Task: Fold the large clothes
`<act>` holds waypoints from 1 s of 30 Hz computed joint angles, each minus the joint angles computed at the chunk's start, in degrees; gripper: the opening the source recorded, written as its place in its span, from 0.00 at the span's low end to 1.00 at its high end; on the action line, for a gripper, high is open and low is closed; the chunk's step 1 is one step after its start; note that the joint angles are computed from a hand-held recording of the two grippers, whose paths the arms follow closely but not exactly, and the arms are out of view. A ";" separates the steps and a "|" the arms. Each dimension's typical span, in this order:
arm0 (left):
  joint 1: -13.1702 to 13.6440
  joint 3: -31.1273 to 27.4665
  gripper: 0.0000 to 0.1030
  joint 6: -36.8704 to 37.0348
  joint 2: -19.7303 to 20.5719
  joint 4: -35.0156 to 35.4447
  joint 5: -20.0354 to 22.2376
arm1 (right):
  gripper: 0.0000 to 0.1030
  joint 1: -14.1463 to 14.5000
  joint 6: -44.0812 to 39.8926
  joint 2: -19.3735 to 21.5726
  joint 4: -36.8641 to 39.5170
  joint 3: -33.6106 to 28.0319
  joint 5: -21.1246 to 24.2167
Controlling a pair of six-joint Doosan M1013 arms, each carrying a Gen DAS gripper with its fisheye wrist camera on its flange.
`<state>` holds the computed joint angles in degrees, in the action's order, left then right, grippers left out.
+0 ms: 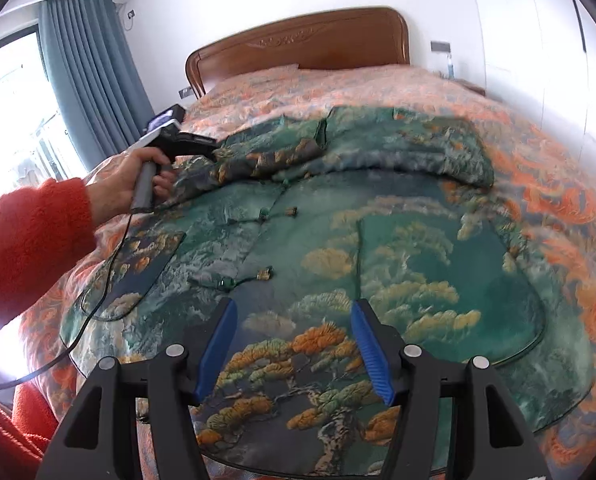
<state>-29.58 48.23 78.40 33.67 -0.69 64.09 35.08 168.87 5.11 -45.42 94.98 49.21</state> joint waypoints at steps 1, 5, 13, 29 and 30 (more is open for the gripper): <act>-0.01 2.70 0.90 1.13 -2.12 -0.91 -2.03 | 0.59 0.22 0.07 0.02 -0.79 -0.23 0.62; -0.30 15.41 0.94 7.32 -12.14 -3.36 -10.38 | 0.59 2.01 -0.47 0.55 -4.66 -1.78 4.14; -0.77 33.89 0.97 11.45 -27.12 -5.51 -22.29 | 0.74 6.05 -1.02 1.42 -9.62 -4.44 9.53; -4.52 45.52 0.99 -10.38 -37.27 17.10 -16.01 | 0.86 9.74 1.13 0.15 -11.12 -3.95 21.22; -4.59 45.49 0.99 -10.75 -37.26 17.29 -15.21 | 0.86 9.83 1.50 -0.13 -10.80 -3.57 22.17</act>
